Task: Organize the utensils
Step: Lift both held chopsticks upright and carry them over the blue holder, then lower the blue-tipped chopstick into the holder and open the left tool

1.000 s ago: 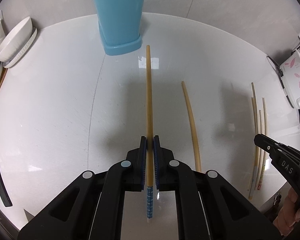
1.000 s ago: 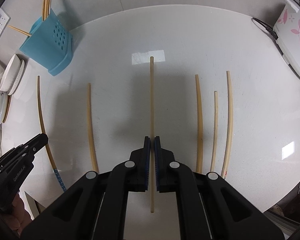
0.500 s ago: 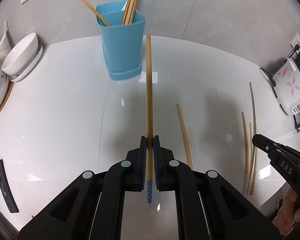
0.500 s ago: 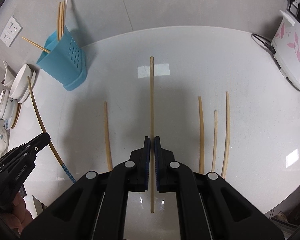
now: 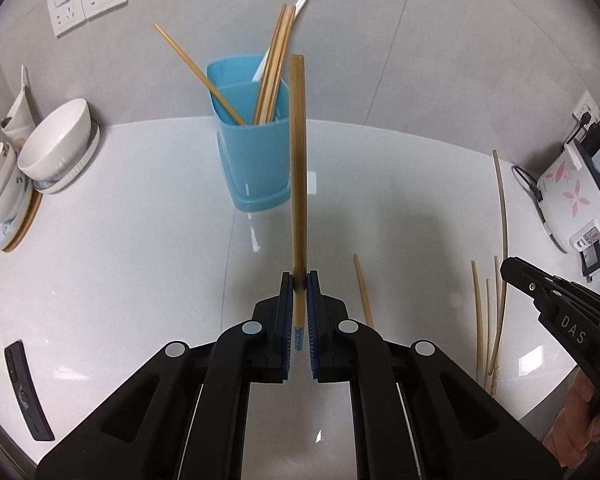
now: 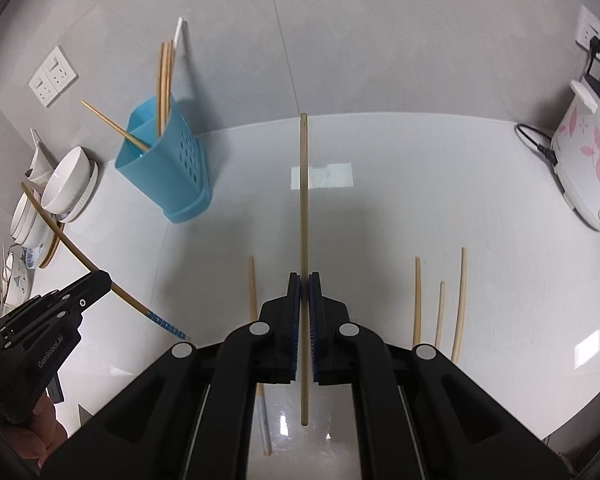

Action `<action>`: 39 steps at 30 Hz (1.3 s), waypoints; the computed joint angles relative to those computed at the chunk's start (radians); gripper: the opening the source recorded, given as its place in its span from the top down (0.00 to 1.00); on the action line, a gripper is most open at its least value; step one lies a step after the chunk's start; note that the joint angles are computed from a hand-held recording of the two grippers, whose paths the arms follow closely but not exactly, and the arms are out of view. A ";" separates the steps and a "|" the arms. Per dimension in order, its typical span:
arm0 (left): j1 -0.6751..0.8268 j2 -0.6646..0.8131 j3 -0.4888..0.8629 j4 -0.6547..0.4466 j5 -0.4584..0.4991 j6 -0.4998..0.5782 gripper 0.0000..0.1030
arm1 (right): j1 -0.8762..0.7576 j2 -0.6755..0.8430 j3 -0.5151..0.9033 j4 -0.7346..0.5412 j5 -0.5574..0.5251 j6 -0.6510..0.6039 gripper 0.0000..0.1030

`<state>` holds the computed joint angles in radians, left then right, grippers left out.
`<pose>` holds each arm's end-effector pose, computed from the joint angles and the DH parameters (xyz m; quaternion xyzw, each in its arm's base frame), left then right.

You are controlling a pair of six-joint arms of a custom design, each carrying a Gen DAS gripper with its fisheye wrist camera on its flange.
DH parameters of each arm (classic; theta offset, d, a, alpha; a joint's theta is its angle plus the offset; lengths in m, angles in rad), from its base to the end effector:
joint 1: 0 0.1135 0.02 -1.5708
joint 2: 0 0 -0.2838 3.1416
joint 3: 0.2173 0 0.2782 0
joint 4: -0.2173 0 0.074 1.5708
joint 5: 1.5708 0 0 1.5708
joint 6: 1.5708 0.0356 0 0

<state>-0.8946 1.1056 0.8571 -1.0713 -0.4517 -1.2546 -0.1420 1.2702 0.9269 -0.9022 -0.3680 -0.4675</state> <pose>0.1355 -0.1440 0.2558 -0.2007 0.9463 -0.0015 0.2535 0.2456 -0.0222 0.2480 -0.1864 0.9525 0.1245 0.2060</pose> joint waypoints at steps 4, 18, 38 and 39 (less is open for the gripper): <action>0.024 -0.019 0.045 -0.042 -0.026 0.032 0.94 | 0.038 -0.014 0.022 0.009 -0.008 0.024 0.97; 0.199 -0.070 0.198 -0.130 -0.044 0.214 0.94 | 0.165 -0.015 0.110 0.031 -0.047 0.125 0.97; 0.490 -0.029 0.416 -0.077 0.001 0.518 0.94 | 0.285 0.081 0.278 0.090 -0.064 0.247 0.97; 0.512 -0.019 0.423 -0.064 0.013 0.538 0.94 | 0.291 0.087 0.284 0.098 -0.064 0.255 0.97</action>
<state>-0.3824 1.0868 1.2801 -1.1356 -0.4392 -0.7162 0.1490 1.3574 1.2105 -0.8047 -0.4316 -0.2129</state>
